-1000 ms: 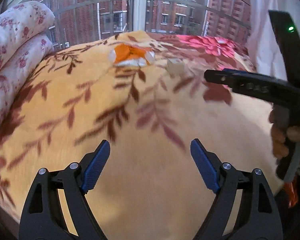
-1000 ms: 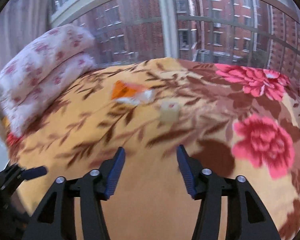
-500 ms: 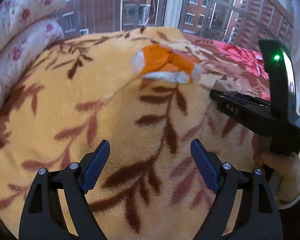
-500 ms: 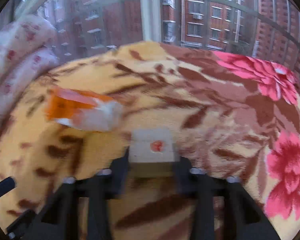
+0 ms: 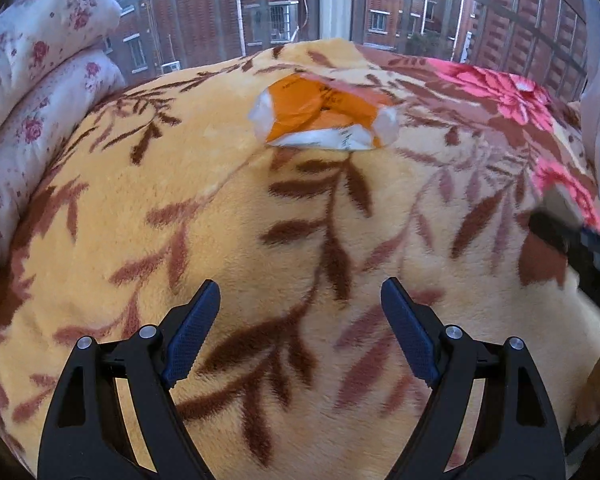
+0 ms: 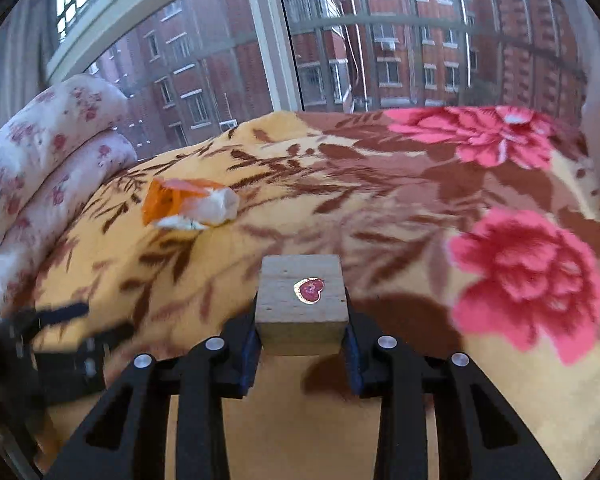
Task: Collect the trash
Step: 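Grasp the wooden heart block with the right tool while the left grasps the orange wrapper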
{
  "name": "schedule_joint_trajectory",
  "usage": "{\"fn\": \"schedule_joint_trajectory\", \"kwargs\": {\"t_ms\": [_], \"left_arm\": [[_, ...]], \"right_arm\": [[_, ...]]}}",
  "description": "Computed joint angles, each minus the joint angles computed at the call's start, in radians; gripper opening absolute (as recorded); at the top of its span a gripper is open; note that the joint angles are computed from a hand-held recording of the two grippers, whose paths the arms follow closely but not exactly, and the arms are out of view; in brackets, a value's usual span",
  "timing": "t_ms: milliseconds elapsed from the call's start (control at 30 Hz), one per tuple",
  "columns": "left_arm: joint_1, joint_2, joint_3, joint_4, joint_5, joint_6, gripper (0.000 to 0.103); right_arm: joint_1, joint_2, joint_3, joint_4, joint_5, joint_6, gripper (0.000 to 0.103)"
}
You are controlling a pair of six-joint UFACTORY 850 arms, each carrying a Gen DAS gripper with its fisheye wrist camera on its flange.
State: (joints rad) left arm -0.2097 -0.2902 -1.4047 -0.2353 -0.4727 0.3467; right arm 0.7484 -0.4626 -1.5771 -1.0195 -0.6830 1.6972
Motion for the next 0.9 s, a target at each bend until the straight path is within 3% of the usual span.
{"fn": "schedule_joint_trajectory", "kwargs": {"t_ms": [133,233,300,500,667,733,767,900], "left_arm": [[0.028,-0.083,-0.163,-0.236,-0.2,0.104,0.081],[0.011,-0.185,-0.327,-0.149,-0.295,-0.087,0.081],[-0.001,-0.248,-0.422,-0.094,-0.34,-0.211,0.081],[-0.034,-0.402,-0.673,0.034,-0.382,-0.583,0.081],[-0.061,-0.57,-0.916,0.251,-0.452,-0.859,0.08],[-0.054,-0.605,-0.954,0.226,-0.474,-0.847,0.048],[-0.048,-0.614,-0.952,0.18,-0.476,-0.803,0.037],[-0.053,-0.53,-0.793,0.172,-0.353,-0.707,0.025]], "right_arm": [[-0.037,0.074,0.13,-0.078,0.155,0.209,0.034],[-0.079,0.089,0.174,-0.022,0.257,0.267,0.034],[-0.09,0.105,0.206,-0.095,0.301,0.379,0.034],[-0.079,0.098,0.193,-0.157,0.3,0.383,0.034],[-0.089,0.108,0.213,-0.198,0.334,0.435,0.034],[-0.092,0.107,0.214,-0.196,0.345,0.433,0.034],[-0.094,0.107,0.213,-0.194,0.35,0.431,0.034],[-0.091,0.106,0.21,-0.193,0.347,0.424,0.034]]}}
